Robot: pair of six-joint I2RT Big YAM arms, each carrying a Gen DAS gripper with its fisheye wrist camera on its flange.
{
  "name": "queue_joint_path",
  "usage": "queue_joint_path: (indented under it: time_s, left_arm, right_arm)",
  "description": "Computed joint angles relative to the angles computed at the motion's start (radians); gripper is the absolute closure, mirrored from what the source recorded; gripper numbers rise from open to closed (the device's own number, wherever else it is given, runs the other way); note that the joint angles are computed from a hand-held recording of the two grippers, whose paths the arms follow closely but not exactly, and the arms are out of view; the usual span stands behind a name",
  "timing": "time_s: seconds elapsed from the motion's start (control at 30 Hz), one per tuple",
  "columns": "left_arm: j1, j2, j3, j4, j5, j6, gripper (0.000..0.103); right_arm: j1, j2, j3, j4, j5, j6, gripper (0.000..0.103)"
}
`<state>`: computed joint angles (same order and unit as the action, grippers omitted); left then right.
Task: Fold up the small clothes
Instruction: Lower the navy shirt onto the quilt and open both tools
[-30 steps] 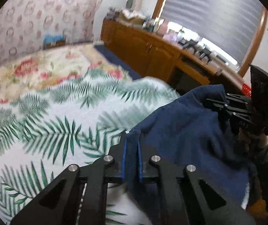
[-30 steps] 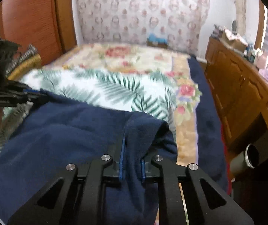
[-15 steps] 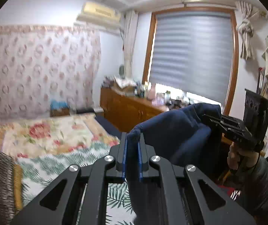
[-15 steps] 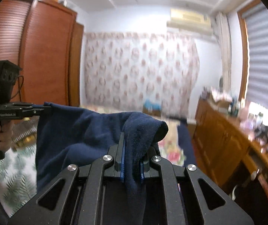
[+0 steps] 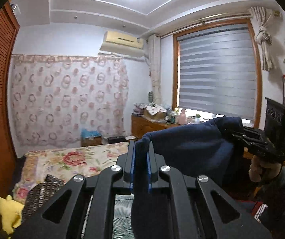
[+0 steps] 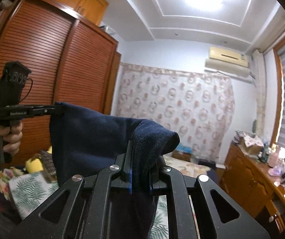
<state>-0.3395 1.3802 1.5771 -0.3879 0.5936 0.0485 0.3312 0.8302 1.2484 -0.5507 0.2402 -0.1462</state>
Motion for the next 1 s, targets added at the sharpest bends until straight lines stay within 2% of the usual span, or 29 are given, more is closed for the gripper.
queue_joint_path:
  time_s: [0.07, 0.17, 0.27, 0.33, 0.37, 0.4, 0.43, 0.47, 0.5, 0.53, 0.63, 0.77, 1.0]
  left_arm:
    - [0.004, 0.037, 0.028, -0.026, -0.016, 0.006, 0.097]
    - [-0.004, 0.146, 0.106, -0.060, -0.078, 0.027, 0.097]
    - [-0.027, 0.321, 0.258, -0.131, -0.172, 0.041, 0.090]
    - [-0.048, 0.466, 0.406, -0.246, -0.292, 0.091, 0.088]
    - [-0.052, 0.533, 0.474, -0.308, -0.329, 0.109, 0.088]
    - [-0.051, 0.576, 0.518, -0.352, -0.327, 0.113, 0.087]
    - [-0.053, 0.603, 0.539, -0.388, -0.322, 0.117, 0.082]
    - [-0.052, 0.620, 0.536, -0.403, -0.318, 0.127, 0.079]
    - [-0.052, 0.619, 0.516, -0.400, -0.317, 0.134, 0.077]
    - [-0.053, 0.617, 0.499, -0.402, -0.310, 0.144, 0.076]
    - [-0.052, 0.579, 0.409, -0.390, -0.273, 0.159, 0.072]
    - [-0.058, 0.507, 0.274, -0.356, -0.243, 0.174, 0.070]
    - [-0.053, 0.388, 0.071, -0.309, -0.230, 0.173, 0.070]
  right_arm:
    - [0.015, 0.028, 0.026, -0.010, 0.003, 0.002, 0.095]
    - [-0.011, 0.106, 0.064, -0.029, -0.034, 0.018, 0.095]
    - [-0.062, 0.221, 0.108, -0.043, -0.081, 0.038, 0.095]
    - [-0.107, 0.328, 0.146, -0.039, -0.102, 0.043, 0.095]
    - [-0.126, 0.380, 0.162, -0.037, -0.108, 0.045, 0.094]
    - [-0.141, 0.439, 0.187, -0.055, -0.113, 0.038, 0.088]
    - [-0.158, 0.513, 0.236, -0.117, -0.129, 0.038, 0.083]
    - [-0.179, 0.606, 0.293, -0.188, -0.106, 0.062, 0.077]
    - [-0.186, 0.647, 0.311, -0.208, -0.065, 0.075, 0.068]
    - [-0.197, 0.699, 0.324, -0.232, -0.037, 0.078, 0.065]
    - [-0.222, 0.736, 0.297, -0.233, -0.049, 0.109, 0.063]
    - [-0.232, 0.703, 0.216, -0.208, -0.102, 0.129, 0.061]
    - [-0.192, 0.576, 0.067, -0.175, -0.118, 0.204, 0.061]
